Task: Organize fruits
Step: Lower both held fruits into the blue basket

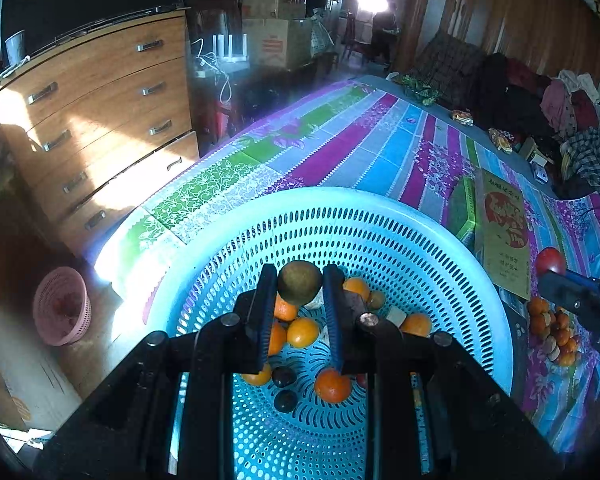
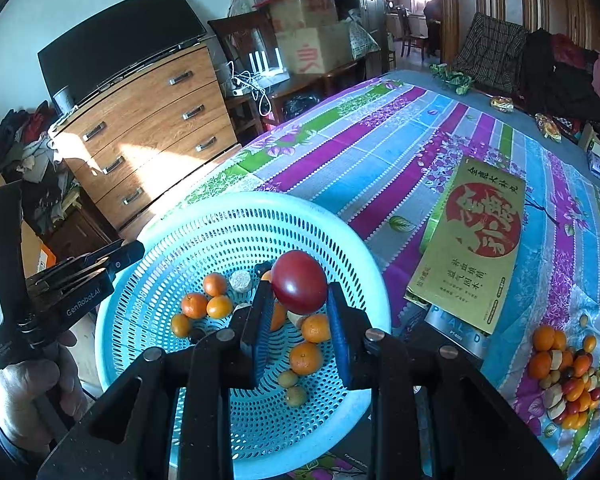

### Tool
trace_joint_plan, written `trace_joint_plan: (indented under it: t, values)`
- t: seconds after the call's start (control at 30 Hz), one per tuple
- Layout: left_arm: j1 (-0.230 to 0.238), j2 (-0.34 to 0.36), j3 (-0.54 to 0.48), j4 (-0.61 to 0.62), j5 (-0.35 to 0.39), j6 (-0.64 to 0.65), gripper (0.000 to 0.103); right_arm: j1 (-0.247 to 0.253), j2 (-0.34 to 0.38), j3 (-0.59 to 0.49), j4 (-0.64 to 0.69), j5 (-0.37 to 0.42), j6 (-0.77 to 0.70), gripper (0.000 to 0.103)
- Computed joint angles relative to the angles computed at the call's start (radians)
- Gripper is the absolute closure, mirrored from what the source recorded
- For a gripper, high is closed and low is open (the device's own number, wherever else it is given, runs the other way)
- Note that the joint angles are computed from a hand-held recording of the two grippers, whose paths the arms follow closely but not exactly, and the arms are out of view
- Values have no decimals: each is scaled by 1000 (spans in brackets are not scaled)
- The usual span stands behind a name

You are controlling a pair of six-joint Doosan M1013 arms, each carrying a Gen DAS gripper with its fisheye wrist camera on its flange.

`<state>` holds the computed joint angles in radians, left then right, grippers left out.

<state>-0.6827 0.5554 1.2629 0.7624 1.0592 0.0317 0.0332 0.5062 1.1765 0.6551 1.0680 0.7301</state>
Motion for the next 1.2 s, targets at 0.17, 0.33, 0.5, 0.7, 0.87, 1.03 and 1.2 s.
trace_joint_plan:
  t: [0.17, 0.33, 0.5, 0.7, 0.87, 1.03, 1.2]
  values:
    - [6, -3, 6, -12, -10, 6, 79, 5, 4, -2, -7, 1, 3, 72]
    - [10, -6, 14, -20, -22, 8, 79, 7, 8, -5, -12, 10, 10, 72]
    - [10, -6, 15, -23, -24, 9, 79, 8, 10, -2, -16, 16, 19, 72]
    - [11, -6, 15, -32, -34, 16, 79, 11, 9, -1, -19, 19, 16, 72]
    - [12, -7, 17, -35, -35, 19, 79, 12, 8, 2, -22, 19, 19, 72]
    - [13, -7, 18, -36, -35, 20, 79, 13, 8, 2, -26, 18, 22, 72]
    - [14, -9, 21, -39, -37, 20, 79, 14, 8, 6, -30, 20, 21, 72]
